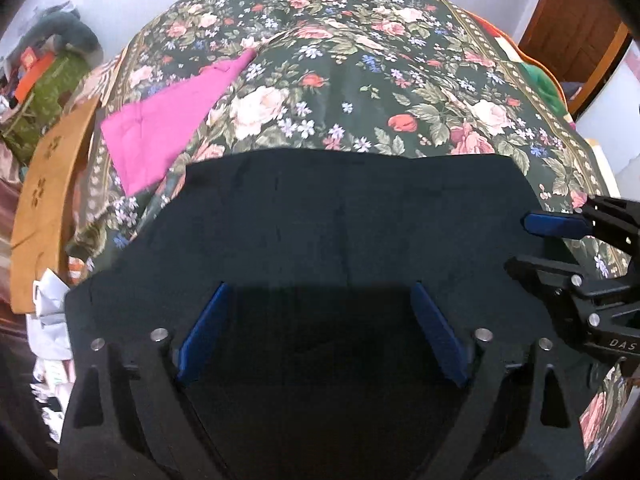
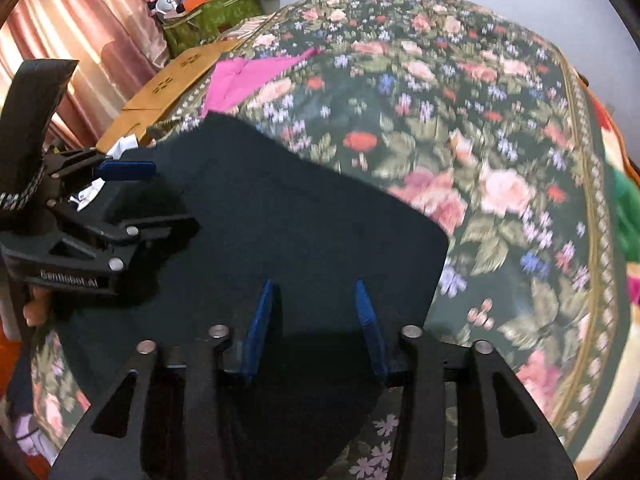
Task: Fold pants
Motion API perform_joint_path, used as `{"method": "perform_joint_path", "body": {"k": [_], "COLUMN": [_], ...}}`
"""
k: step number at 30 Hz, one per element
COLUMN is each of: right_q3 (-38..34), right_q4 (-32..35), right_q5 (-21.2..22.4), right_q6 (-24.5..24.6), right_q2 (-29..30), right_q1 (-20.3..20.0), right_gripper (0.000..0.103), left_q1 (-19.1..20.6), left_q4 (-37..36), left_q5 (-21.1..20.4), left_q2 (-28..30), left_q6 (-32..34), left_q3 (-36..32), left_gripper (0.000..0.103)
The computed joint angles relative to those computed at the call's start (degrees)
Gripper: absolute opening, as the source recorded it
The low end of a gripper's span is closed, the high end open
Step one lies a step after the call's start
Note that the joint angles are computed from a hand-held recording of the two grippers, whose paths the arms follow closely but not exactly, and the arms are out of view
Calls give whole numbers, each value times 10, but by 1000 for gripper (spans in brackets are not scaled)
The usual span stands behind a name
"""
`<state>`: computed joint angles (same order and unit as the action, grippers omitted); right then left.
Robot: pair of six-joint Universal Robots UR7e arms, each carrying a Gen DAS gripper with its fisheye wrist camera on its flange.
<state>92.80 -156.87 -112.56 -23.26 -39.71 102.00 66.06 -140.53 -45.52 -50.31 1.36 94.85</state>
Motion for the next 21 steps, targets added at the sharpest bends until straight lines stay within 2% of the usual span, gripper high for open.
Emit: {"method": "perform_joint_path", "body": {"k": [5, 10, 18, 21], "right_q3": [36, 71, 128, 139], "right_q4": [-11, -40, -83, -99], "right_q5": [11, -1, -9, -22], "right_q6": [9, 12, 29, 31], "right_q2": [-28, -48, -83, -91], "right_q1": [-6, -1, 1, 6], "right_gripper": [50, 51, 52, 53], "left_q1": [0, -4, -12, -23], "left_q4": [-29, -66, -100, -131], "left_q5": [3, 21, 26, 44], "left_q2": [-22, -46, -88, -96], "left_q6": [19, 18, -2, 11], "left_q3": [32, 69, 122, 145], "left_gripper": [99, 99, 99, 99]}}
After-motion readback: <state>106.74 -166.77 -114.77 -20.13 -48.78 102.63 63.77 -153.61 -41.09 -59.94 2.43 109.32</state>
